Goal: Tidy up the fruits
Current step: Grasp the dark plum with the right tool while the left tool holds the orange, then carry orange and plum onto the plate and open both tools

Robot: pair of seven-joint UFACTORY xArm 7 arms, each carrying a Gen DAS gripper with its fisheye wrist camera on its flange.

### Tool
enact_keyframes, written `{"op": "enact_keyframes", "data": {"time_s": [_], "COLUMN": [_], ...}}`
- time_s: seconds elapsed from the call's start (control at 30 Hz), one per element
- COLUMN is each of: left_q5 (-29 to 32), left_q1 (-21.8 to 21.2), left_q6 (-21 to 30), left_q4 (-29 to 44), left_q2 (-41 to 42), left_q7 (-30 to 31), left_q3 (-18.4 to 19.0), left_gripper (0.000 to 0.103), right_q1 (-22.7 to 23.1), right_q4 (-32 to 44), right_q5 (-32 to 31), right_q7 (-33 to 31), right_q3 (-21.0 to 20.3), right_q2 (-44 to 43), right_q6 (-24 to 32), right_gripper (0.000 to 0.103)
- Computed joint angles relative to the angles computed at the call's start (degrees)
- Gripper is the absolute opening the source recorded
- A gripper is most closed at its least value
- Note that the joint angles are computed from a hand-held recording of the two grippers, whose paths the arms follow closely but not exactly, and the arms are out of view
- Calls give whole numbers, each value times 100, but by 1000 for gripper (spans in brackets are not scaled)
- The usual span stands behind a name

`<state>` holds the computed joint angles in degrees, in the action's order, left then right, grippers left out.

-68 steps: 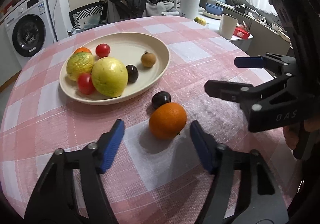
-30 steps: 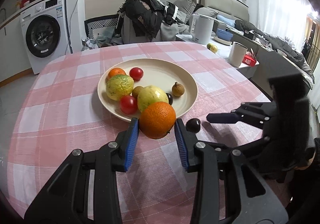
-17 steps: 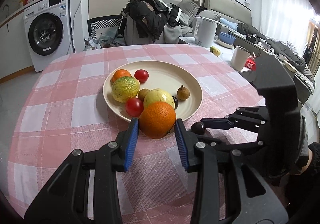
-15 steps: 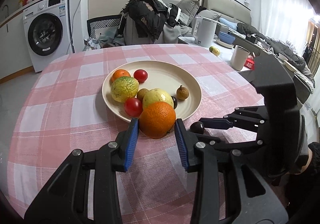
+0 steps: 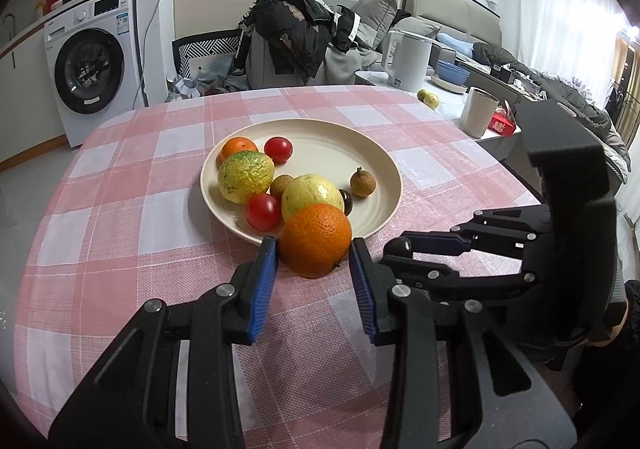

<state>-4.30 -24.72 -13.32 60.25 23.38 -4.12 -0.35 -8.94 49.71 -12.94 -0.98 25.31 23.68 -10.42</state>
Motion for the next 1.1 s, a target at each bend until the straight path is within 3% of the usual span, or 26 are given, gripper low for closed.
{"op": "enact_keyframes", "data": {"time_s": [0.23, 0.53, 0.8, 0.9, 1.0, 1.1], "left_q5": [-75, 5, 172, 193, 320, 328], "left_q1": [-145, 87, 370, 276, 501, 345], "left_q6": [-24, -16, 55, 118, 249, 356], "left_q4": [-1, 71, 393, 552, 745, 972], "left_q2": [13, 12, 129, 214, 319, 432], "left_q7": [52, 45, -29, -43, -66, -105], "left_q3": [135, -105, -371, -281, -521, -352], "left_gripper": [34, 34, 34, 34, 34, 34], "right_q1": [-287, -614, -535, -376, -302, -407], "right_q4": [-199, -304, -281, -204, -79, 133], "right_q5": [-286, -1025, -1578, -1712, -1889, -2160], "right_q7": [262, 988, 1672, 1864, 2099, 2360], "right_q3": [183, 240, -87, -311, -429, -386], "right_q2": [-132, -269, -341, -388, -374, -274], "right_q6": [-279, -612, -929, -1000, -1035, -1023], "right_gripper": [26, 26, 26, 26, 26, 26]}}
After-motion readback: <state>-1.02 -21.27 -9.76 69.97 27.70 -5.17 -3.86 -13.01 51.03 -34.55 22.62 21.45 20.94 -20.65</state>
